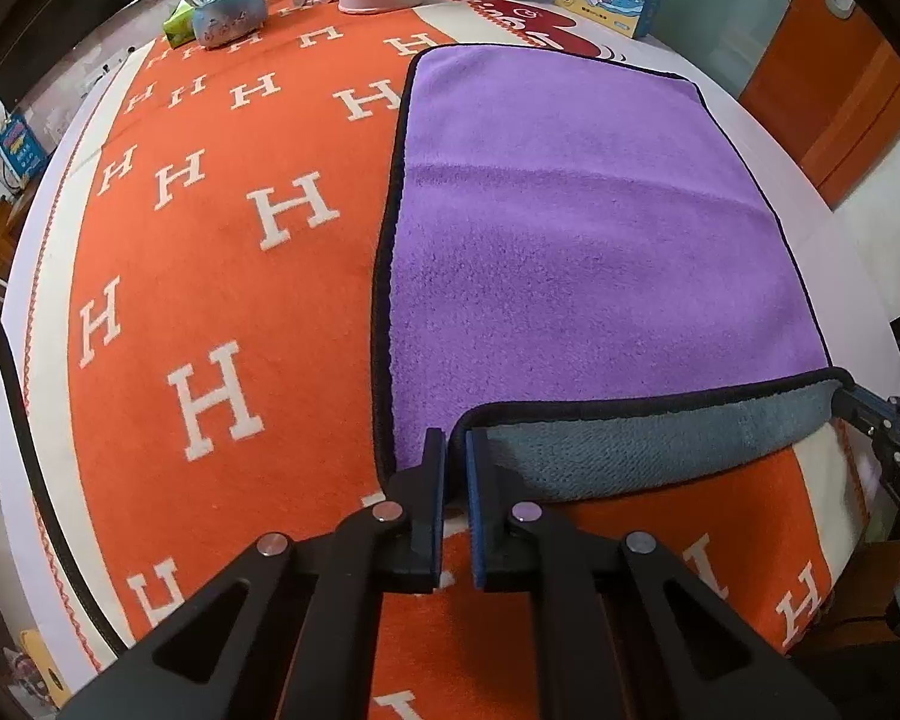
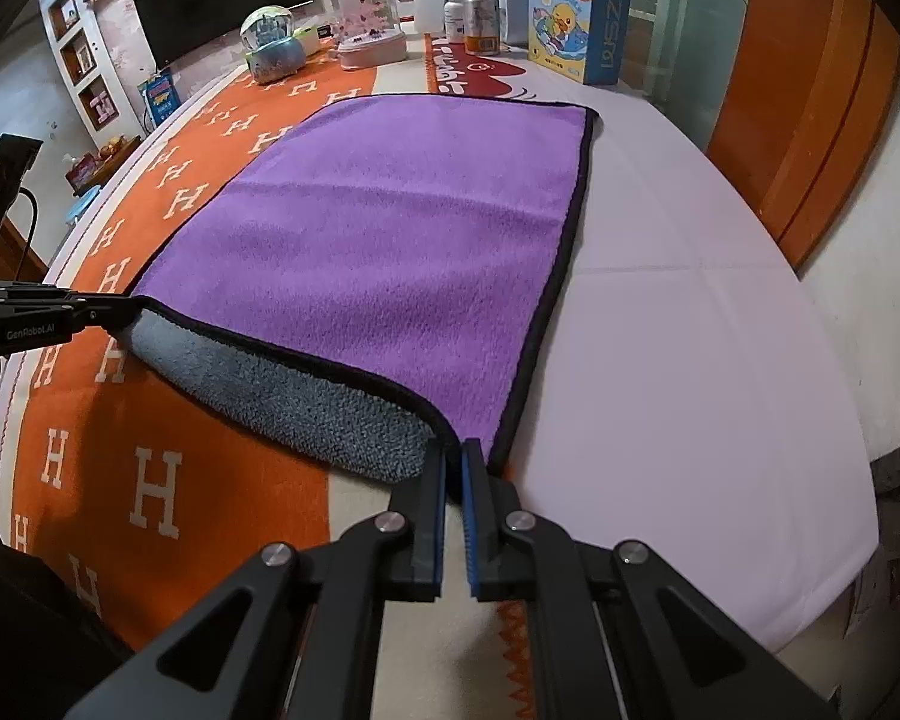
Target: Fold towel
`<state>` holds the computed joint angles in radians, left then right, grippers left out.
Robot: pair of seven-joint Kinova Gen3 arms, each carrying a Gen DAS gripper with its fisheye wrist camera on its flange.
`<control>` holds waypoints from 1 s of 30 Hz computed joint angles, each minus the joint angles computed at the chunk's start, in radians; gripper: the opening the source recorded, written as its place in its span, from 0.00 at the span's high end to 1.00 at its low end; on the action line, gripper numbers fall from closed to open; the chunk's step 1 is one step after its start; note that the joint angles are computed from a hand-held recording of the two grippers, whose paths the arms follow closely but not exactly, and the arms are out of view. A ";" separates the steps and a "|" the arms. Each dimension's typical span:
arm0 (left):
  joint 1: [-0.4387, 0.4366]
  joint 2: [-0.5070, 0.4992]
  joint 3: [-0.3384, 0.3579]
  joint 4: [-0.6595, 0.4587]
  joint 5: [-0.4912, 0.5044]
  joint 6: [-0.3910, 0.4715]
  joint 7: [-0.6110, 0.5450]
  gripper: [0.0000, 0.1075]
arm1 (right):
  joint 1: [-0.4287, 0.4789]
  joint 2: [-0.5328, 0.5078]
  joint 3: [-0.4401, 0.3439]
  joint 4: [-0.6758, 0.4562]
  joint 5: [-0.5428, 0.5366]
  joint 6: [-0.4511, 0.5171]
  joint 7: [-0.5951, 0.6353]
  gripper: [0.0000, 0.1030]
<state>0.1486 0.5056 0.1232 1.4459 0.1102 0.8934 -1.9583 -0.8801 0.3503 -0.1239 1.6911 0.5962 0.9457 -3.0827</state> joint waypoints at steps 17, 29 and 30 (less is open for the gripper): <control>0.008 -0.014 0.020 -0.250 0.022 0.128 -0.041 0.96 | 0.033 -0.070 0.008 -0.081 0.145 0.069 0.061 0.96; 0.064 0.104 0.014 -0.530 0.041 0.097 -0.027 0.96 | 0.098 -0.079 0.028 -0.125 0.319 0.079 0.080 0.96; 0.071 0.104 0.010 -0.528 0.036 0.083 -0.017 0.96 | 0.103 -0.074 0.031 -0.130 0.330 0.080 0.080 0.96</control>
